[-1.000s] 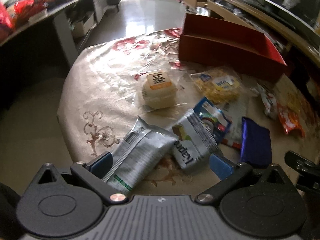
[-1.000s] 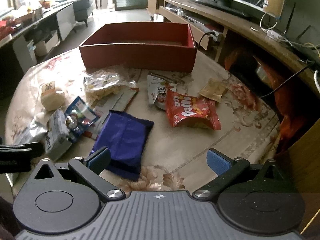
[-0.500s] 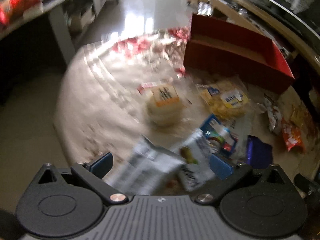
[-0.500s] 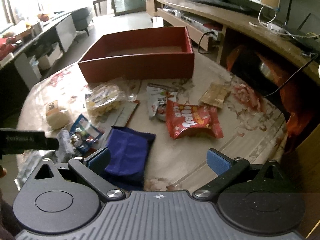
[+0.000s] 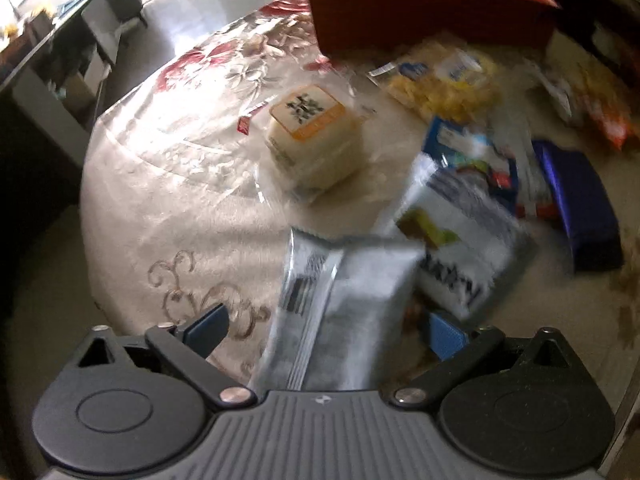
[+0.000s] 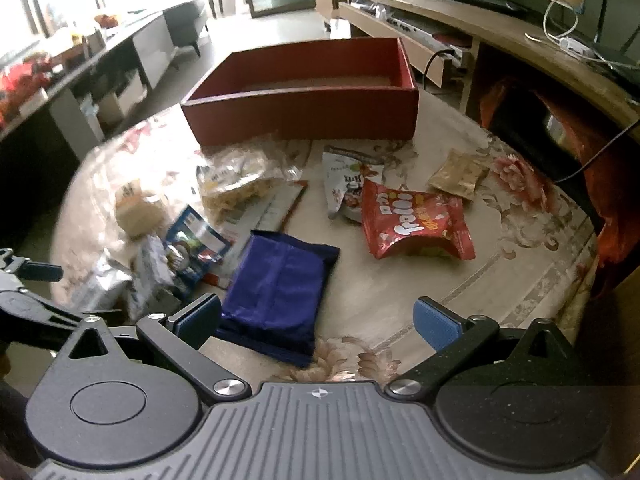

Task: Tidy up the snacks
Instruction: 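Grasp the silver-white snack bag with the left tool while the right tool grasps the dark blue pouch, then carry the silver bag and blue pouch over the red box with both tools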

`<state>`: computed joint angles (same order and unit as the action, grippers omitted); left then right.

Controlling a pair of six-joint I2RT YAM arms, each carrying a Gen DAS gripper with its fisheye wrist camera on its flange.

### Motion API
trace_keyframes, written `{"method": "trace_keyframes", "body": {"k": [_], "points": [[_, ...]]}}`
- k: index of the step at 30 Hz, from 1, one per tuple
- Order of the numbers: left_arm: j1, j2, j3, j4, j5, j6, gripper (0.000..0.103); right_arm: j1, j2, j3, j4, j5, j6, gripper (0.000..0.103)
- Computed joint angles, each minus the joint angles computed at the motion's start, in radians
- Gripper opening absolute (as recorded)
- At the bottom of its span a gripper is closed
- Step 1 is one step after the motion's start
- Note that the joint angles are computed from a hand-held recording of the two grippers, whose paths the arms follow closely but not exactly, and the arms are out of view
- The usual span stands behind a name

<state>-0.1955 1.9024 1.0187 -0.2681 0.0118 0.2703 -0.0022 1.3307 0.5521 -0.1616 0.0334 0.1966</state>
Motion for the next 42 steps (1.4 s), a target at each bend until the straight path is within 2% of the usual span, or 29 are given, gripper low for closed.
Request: {"method": "trace_keyframes", "body": {"k": [3,4,6,7,8,11,16,20,25,27,29,32,34,37,39,40,41,42], "points": [[0.023,0.022,0.022,-0.022,0.043,-0.033,0.102,0.0,0.005,0.003,0.014,0.003,-0.013,0.103],[0.034,0.029,0.039,-0.048,0.061,-0.044,0.099,0.0,0.014,0.013,0.01,0.006,-0.015,0.103],[0.043,0.022,0.036,-0.063,0.081,-0.038,0.088,-0.003,0.027,0.022,0.012,0.001,-0.029,0.101],[0.044,0.002,0.017,-0.049,0.091,-0.031,0.072,-0.002,0.037,0.028,0.013,0.01,-0.035,0.101],[0.043,-0.012,0.001,-0.037,0.099,-0.032,0.063,0.001,0.051,0.038,0.01,0.023,-0.039,0.101],[0.049,-0.027,0.005,-0.054,0.139,-0.052,0.055,0.0,0.1,0.077,-0.004,0.015,-0.043,0.099],[0.061,-0.024,0.022,-0.068,0.178,-0.092,0.05,0.032,0.218,0.169,-0.036,0.002,0.008,0.098],[0.05,-0.037,0.007,-0.066,0.186,-0.096,0.05,0.077,0.33,0.237,-0.055,0.015,0.023,0.086],[0.039,-0.015,0.011,-0.047,0.15,-0.104,0.053,0.046,0.424,0.281,-0.072,-0.027,0.043,0.086],[0.027,-0.019,-0.001,-0.033,0.127,-0.099,0.055,0.041,0.444,0.29,-0.062,-0.043,0.049,0.095],[0.018,-0.026,-0.02,-0.015,0.113,-0.09,0.067,0.056,0.469,0.309,-0.074,-0.033,0.025,0.102],[0.007,-0.03,-0.041,-0.004,0.083,-0.073,0.083,0.082,0.481,0.296,-0.051,0.005,0.002,0.103],[0.011,-0.028,-0.036,-0.009,0.083,-0.079,0.084,0.077,0.465,0.273,-0.036,-0.009,-0.022,0.103],[0.013,-0.029,-0.024,-0.04,0.075,-0.094,0.08,0.072,0.418,0.23,-0.025,0.0,-0.051,0.091],[0.011,-0.038,-0.025,-0.046,0.064,-0.124,0.07,0.048,0.373,0.193,-0.021,-0.012,-0.07,0.075],[0.011,-0.044,-0.027,-0.047,0.06,-0.14,0.059,0.026,0.354,0.186,-0.033,-0.036,-0.081,0.073],[0.014,-0.052,-0.031,-0.045,0.061,-0.157,0.053,-0.002,0.335,0.18,-0.045,-0.078,-0.085,0.071],[0.02,-0.054,-0.031,-0.049,0.068,-0.169,0.053,-0.024,0.322,0.177,-0.054,-0.114,-0.093,0.071]]}}
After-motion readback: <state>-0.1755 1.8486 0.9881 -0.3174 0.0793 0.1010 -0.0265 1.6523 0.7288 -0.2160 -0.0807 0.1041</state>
